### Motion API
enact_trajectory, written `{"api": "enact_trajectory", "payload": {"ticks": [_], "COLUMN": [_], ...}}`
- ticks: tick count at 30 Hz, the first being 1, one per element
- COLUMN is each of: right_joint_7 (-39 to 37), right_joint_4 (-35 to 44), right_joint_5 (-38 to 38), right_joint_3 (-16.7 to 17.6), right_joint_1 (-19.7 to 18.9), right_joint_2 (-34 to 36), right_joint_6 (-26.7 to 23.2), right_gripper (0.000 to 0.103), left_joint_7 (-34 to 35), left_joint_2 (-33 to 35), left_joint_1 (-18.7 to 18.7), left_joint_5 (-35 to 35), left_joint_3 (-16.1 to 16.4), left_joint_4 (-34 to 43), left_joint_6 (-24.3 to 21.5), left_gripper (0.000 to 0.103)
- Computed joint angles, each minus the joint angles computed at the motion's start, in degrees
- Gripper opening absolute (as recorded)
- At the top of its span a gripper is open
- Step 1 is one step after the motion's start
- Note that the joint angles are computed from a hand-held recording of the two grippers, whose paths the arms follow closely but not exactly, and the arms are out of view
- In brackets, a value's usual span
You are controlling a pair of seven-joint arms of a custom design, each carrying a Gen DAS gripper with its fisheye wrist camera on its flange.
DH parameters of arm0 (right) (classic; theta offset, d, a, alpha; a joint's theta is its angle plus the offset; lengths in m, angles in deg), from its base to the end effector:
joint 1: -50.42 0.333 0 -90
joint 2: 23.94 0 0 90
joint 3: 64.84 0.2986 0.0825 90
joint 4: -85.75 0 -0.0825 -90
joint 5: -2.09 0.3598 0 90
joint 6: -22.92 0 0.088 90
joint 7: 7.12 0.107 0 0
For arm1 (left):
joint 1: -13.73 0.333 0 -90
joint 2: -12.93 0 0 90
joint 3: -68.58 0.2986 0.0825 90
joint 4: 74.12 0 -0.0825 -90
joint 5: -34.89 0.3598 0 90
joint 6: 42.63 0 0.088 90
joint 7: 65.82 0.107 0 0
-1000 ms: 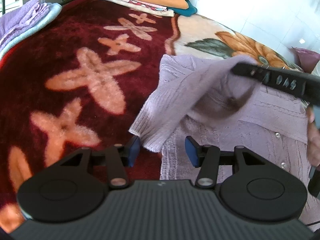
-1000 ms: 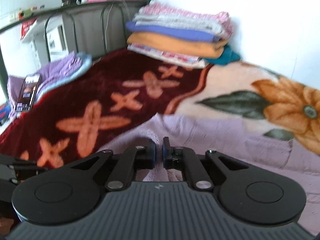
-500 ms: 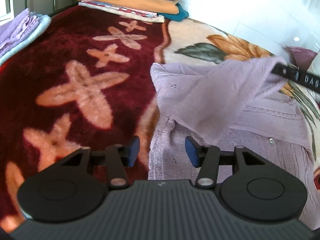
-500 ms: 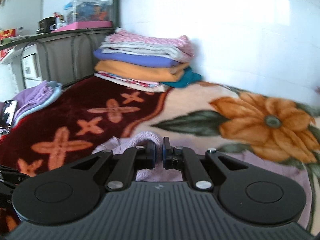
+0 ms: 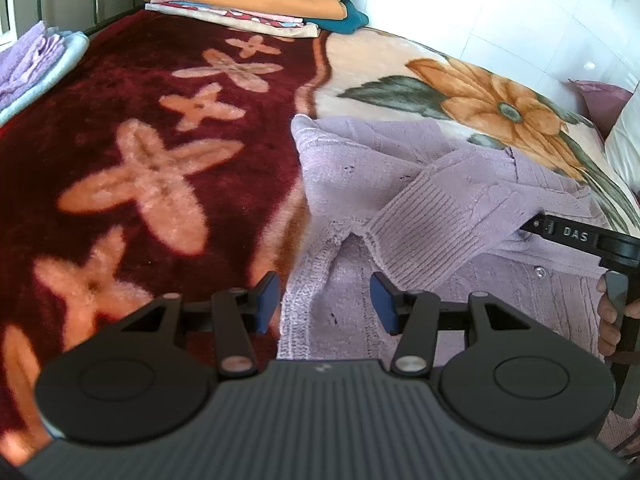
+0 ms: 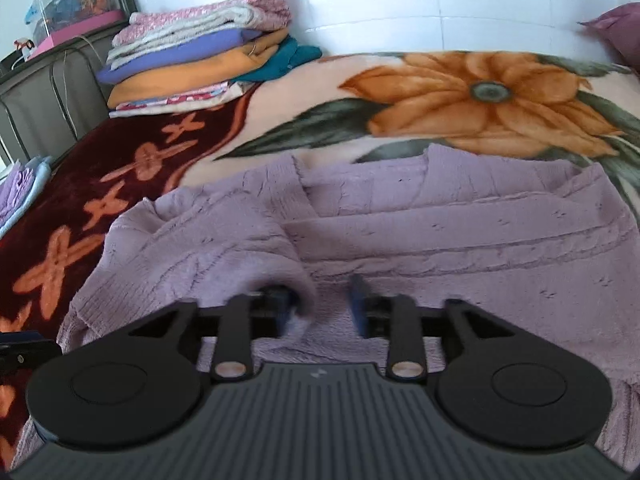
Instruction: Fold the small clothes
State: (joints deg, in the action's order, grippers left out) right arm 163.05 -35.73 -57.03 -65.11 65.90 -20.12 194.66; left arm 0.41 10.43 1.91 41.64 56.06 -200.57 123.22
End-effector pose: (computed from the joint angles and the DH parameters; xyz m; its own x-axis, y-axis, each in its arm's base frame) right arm 0.5257 0.2068 0.4464 -0.0663 -0.9761 -0.2068 -0.6338 0.2012 -0.7469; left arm 0.4985 -0.2345 0.4806 -0.1766 -0.9698 0.1684 -0.7617 0.0263 -0.6474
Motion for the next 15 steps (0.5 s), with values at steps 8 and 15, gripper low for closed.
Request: {"api": "enact_trajectory", "payload": {"ticks": [8,15], "right_joint_7": [-5.2,-19.6], "right_joint_4": [-3.2,-5.7], "right_joint_5": [0.4,11.4], "right_joint_3": [2.2,6.0], "right_joint_1": [-1.4,-1.7], "right_joint_2": [-5.9,-10.7], "right_joint_6": [-1.2,-0.8], "right_gripper": [0.063,0.065], "left_joint_7": [-0.4,0.3], "left_joint_2": [-0.4,-1.7], "left_joint_1": [0.3,0.5], "left_joint_5": [0.1,-0.5], "left_joint_3": [0.2,0.3], "left_joint_4": [-0.4,-1.5], "left_joint_6": [0.1,-0.1], "left_gripper": [0.053,0.053]}}
